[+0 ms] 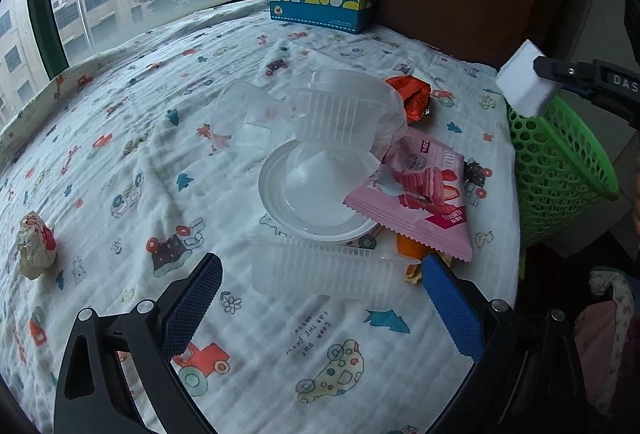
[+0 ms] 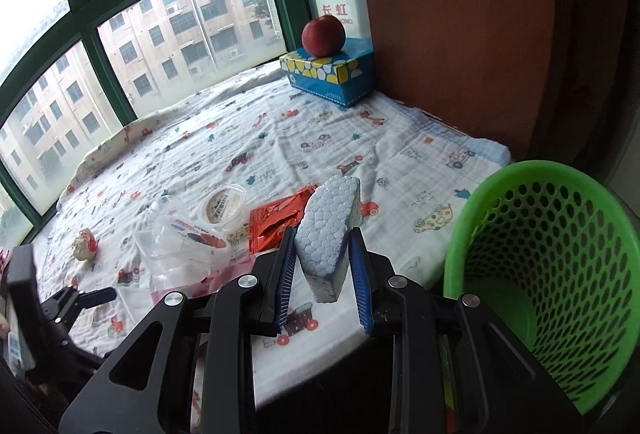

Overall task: Collect trash
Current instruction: 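Carry the foam block over the green basket and open the right tool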

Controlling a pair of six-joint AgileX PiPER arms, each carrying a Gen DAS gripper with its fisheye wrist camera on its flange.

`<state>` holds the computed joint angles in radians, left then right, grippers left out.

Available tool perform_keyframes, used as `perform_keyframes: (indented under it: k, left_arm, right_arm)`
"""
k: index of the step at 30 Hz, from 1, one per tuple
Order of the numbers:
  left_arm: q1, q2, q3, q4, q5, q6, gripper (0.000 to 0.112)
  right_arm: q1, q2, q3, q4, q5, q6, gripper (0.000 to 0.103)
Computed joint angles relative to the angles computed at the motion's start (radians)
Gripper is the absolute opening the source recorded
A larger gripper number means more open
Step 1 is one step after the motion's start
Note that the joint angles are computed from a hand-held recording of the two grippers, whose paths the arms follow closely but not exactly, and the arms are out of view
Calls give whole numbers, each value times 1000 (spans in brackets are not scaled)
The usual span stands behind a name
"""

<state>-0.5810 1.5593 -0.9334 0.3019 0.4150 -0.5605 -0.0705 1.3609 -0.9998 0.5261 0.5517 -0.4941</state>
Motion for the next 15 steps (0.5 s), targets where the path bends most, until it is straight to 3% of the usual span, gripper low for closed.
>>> perform_keyframes:
  k: [4, 6, 10, 15]
  left_arm:
    - [27, 2, 15, -101, -48, 116, 93]
    - [31, 6, 18, -155, -62, 183, 81]
    - [28, 2, 23, -149, -79, 177, 81]
    - [26, -50, 41, -154, -47, 157, 80]
  right_arm:
    - [-26, -60, 35, -10, 16, -8, 27]
    - [-48, -81, 48, -5, 30, -21, 27]
    - [-87, -121, 81, -3, 44, -31, 27]
    - [-152, -165, 108, 31, 74, -73, 27]
